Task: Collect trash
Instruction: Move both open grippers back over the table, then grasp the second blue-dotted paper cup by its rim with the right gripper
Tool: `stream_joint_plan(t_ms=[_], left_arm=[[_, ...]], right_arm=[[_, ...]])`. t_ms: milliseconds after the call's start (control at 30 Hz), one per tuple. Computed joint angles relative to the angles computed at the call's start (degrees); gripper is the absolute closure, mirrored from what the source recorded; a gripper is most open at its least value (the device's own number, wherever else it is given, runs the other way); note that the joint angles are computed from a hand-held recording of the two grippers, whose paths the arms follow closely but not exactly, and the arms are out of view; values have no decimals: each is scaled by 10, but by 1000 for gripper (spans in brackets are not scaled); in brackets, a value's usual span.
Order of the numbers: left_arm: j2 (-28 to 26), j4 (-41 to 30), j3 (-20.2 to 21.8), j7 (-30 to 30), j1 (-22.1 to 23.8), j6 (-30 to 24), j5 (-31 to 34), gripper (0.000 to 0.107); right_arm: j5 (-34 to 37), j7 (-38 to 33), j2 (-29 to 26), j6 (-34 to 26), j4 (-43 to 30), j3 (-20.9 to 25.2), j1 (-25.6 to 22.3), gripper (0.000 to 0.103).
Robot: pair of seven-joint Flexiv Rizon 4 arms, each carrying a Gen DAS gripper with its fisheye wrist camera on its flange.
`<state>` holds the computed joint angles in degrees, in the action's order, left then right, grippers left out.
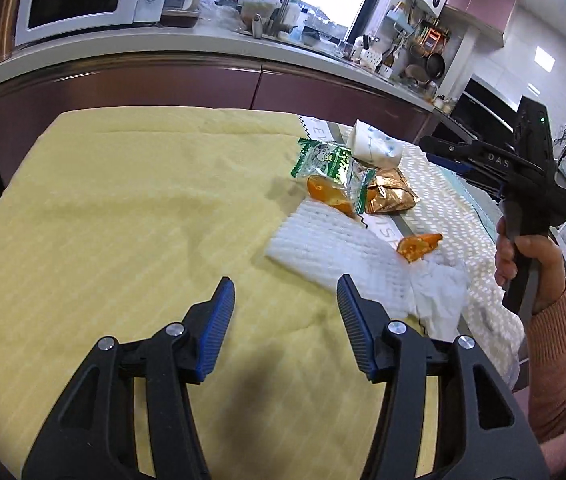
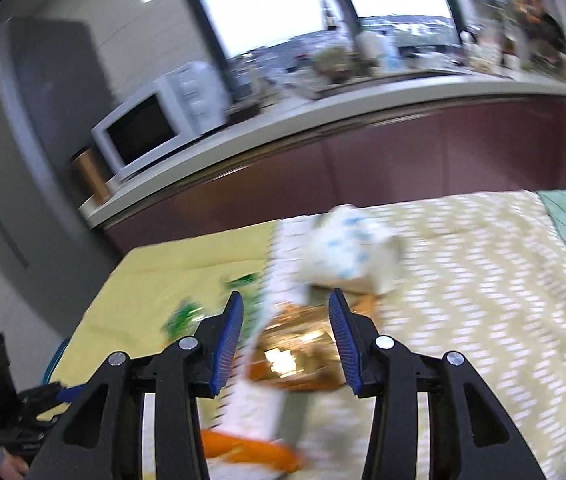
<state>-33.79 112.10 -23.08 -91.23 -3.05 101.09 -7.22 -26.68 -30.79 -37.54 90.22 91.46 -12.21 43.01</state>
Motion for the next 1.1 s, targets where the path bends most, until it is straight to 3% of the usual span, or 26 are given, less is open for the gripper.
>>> stream_joint_plan(t_ms=[133, 200, 267, 400, 567, 633, 700, 900, 1000, 1100], left_arm=[[-15, -44, 31, 7, -32, -31, -15, 48], [-18, -55, 34, 15, -34, -48, -23, 48], [-21, -72, 66, 15, -61, -63, -34, 48], [-30, -101, 93, 30, -86, -102, -47, 48], [-40, -112, 84, 55, -84, -120, -60, 48], [-42, -113, 81, 62, -85, -120, -65, 49], [-45, -114, 71, 72, -81, -119, -68, 50], [-43, -117, 91, 78, -103, -125, -71, 62], [-42, -123, 118, 70, -127, -126, -65, 77], [-39, -118, 125, 70, -133, -116, -60, 84]], right_arm=[[18, -1, -20, -13, -26, 28, -38, 60], [21, -13, -33, -26, -46, 46, -58, 60], [26, -22, -46, -40, -68, 65, -74, 60], [37, -46, -70, -60, -108, 101, -99, 60], [56, -61, -85, -71, -131, 121, -110, 74], [60, -65, -89, -74, -136, 124, -111, 87], [63, -69, -91, -80, -141, 125, -110, 92], [71, -65, -91, -63, -136, 114, -104, 94], [72, -66, -86, -41, -124, 109, -100, 94], [77, -67, -79, -18, -111, 107, -97, 94]])
